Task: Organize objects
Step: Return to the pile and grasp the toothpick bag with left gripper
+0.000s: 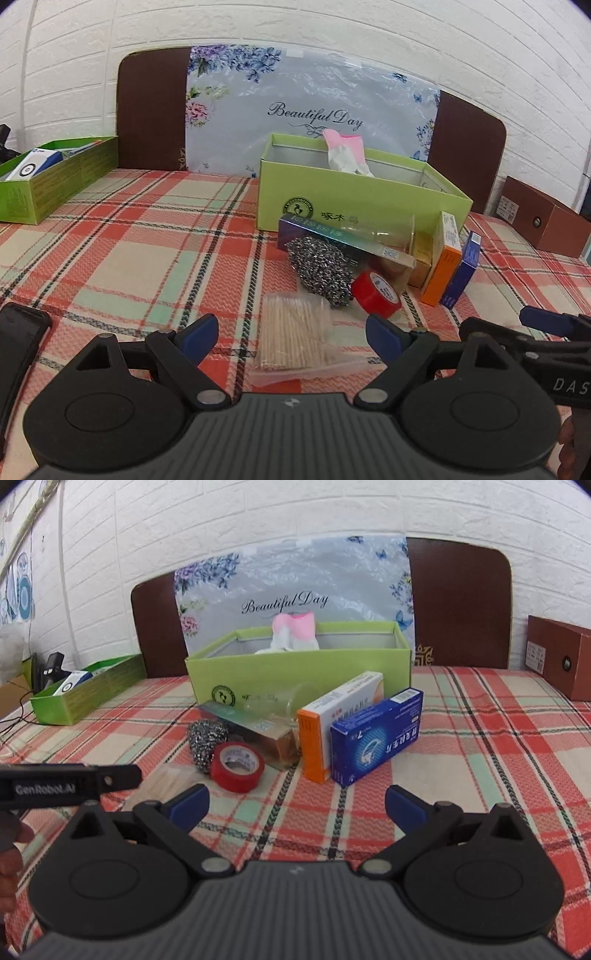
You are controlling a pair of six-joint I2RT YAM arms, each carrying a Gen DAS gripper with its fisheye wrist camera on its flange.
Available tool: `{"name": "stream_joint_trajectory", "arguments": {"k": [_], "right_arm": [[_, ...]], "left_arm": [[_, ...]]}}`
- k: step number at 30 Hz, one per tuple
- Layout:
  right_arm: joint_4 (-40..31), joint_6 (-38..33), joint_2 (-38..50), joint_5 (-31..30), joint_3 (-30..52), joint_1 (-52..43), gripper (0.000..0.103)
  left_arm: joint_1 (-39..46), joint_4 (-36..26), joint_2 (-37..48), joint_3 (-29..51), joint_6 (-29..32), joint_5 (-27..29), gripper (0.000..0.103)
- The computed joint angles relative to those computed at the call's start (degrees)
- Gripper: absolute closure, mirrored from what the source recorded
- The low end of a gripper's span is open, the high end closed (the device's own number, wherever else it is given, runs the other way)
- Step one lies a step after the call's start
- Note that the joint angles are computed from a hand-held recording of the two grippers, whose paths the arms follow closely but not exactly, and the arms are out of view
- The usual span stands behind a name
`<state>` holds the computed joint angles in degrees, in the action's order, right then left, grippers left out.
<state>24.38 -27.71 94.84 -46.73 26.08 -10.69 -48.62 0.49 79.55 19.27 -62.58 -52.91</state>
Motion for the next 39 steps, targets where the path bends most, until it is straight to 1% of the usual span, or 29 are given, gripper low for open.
{"name": "stream_joint_trajectory", "arguments": {"k": [2, 3, 4, 6, 7, 8, 9, 11, 13, 15, 17, 19, 20, 22, 24, 27, 28, 29, 30, 33, 35, 37, 39], "right_arm": [[-1.04, 0.18, -0.16, -0.05, 0.45, -0.68, 0.0], [-2.6, 0.13, 0.13, 0.12, 1.28, -0.96, 0.0], [-4.37, 0.15, 0.57, 0.22, 2.21, -1.27, 0.0], [-5.32, 0.74, 1.91, -1.08, 3.18, -2.49, 0.0], [-5.4, 0.81, 2.31, -1.78, 3.31, -3.12, 0.0], [-6.34, 0.47, 2.32, -1.82, 3.65, -3.32, 0.0], [-7.55, 0.07, 2.17, -1.52, 4.12, -3.26, 0.0], [-7.69, 0.29, 1.47, -0.34, 4.08, -2.62, 0.0], [-7.47, 0.62, 0.73, 2.31, 4.08, -0.59, 0.0], [-7.08, 1.97, 0.8, 4.68, 4.43, 2.17, 0.0], [-5.57, 3.74, 1.85, 5.92, 4.92, 5.31, 0.003], [-4.29, 4.86, 3.71, 6.85, 5.98, 8.7, 0.018], [-4.57, 5.19, 4.86, 7.52, 7.05, 10.43, 0.022], [-6.56, 5.99, 7.32, 8.04, 9.71, 12.72, 0.034], [-9.76, 7.65, 9.92, 6.77, 13.03, 13.67, 0.04], [-11.11, 9.44, 13.07, 4.31, 16.04, 14.3, 0.04], [-10.51, 9.65, 13.59, 3.94, 16.3, 14.56, 0.04], [-9.92, 9.35, 13.89, 3.85, 16.37, 14.92, 0.042], [-10.0, 8.36, 14.01, 3.84, 16.48, 15.19, 0.056], [-9.97, 4.77, 11.97, 3.52, 14.56, 14.24, 0.056], [-8.09, -0.67, 7.55, 6.37, 9.92, 13.26, 0.056], [-7.88, -5.81, 3.97, 8.66, 6.28, 11.57, 0.056], [-11.23, -10.88, 1.7, 8.11, 4.64, 8.41, 0.056]], "left_arm": [[1.5, 5.8, 3.23, -0.43, 2.73, 1.61, 0.013], [2.58, 7.87, 4.73, -0.41, 3.86, 2.66, 0.013], [3.73, 9.88, 5.74, -0.58, 5.24, 3.7, 0.015], [6.23, 13.83, 6.84, -1.4, 8.52, 6.0, 0.034], [7.87, 15.62, 6.95, -2.02, 10.39, 8.25, 0.052], [9.12, 17.26, 6.93, -2.78, 11.43, 10.0, 0.061], [9.38, 18.05, 6.53, -3.57, 11.44, 10.14, 0.064], [8.77, 16.74, 3.31, -5.24, 10.68, 10.31, 0.072], [6.84, 13.62, -0.31, -6.55, 8.38, 9.51, 0.075], [4.1, 10.09, -2.95, -7.24, 5.72, 7.95, 0.075], [2.49, 8.28, -4.15, -7.55, 4.82, 7.44, 0.075], [1.63, 7.76, -4.53, -7.79, 4.32, 7.29, 0.075], [1.66, 8.03, -4.59, -8.03, 4.41, 7.49, 0.075], [2.3, 9.34, -4.66, -8.64, 4.94, 8.23, 0.075], [2.76, 10.25, -4.51, -8.94, 5.14, 8.72, 0.075], [2.72, 10.44, -4.21, -8.91, 5.46, 8.63, 0.075], [2.58, 10.44, -3.95, -8.82, 5.33, 8.46, 0.075], [2.38, 10.35, -3.87, -8.8, 5.11, 8.3, 0.075], [2.39, 10.49, -3.96, -8.91, 5.13, 8.34, 0.075], [2.34, 10.62, -3.85, -8.83, 5.17, 8.53, 0.075], [2.36, 10.82, -4.12, -8.58, 5.76, 9.26, 0.075], [2.5, 13.62, -4.4, -9.09, 7.18, 11.22, 0.075], [2.4, 16.34, -3.56, -8.91, 8.38, 13.22, 0.075]]}}
